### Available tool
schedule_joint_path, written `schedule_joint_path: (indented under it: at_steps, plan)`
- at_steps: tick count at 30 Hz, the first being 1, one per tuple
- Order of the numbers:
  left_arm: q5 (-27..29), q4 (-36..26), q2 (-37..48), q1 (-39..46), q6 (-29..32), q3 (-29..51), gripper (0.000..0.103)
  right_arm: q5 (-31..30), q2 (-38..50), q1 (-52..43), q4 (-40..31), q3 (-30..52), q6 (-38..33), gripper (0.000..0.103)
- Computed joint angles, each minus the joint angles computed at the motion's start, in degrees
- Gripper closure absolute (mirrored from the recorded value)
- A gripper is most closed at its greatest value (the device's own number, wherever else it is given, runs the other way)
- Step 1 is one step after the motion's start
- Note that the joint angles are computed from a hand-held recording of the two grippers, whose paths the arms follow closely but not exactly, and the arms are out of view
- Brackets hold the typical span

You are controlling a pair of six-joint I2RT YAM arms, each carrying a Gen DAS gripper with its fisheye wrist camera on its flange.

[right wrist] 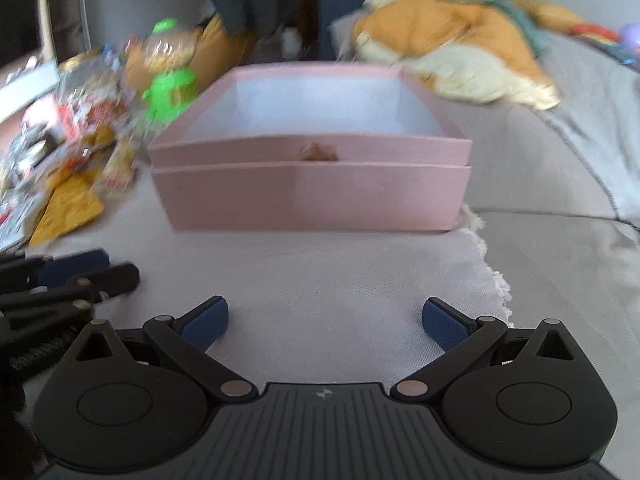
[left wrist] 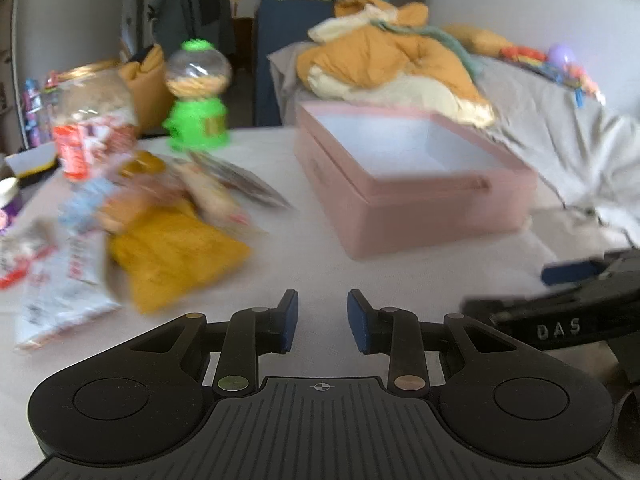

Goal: Organize snacks
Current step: 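Move the right tool over the snack pile toward the yellow chip bag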

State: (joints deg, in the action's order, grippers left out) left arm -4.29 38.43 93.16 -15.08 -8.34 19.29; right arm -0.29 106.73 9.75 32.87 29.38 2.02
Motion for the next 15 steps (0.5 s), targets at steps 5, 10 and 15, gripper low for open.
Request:
schedule_joint_path:
  at_steps: [5,10,15]
  plan:
    - [17.9,-8.93,-11.39,23.72,3.79,1.15,0.069,-0.28,-2.22,-0.15,-16.73,7.56,-1.71,0.0]
    - [24.15,-19.79,-4.99,38.56,4.18,10.06,0.068,-0.63,-0.04,2.99,-18.29,10.87,-2.99,0.0]
    - [24.3,-20.1,-2.48,38.49,5.63,10.62,0.068,-8.64,0.22,6.92,-19.06,14.25,-4.52,0.0]
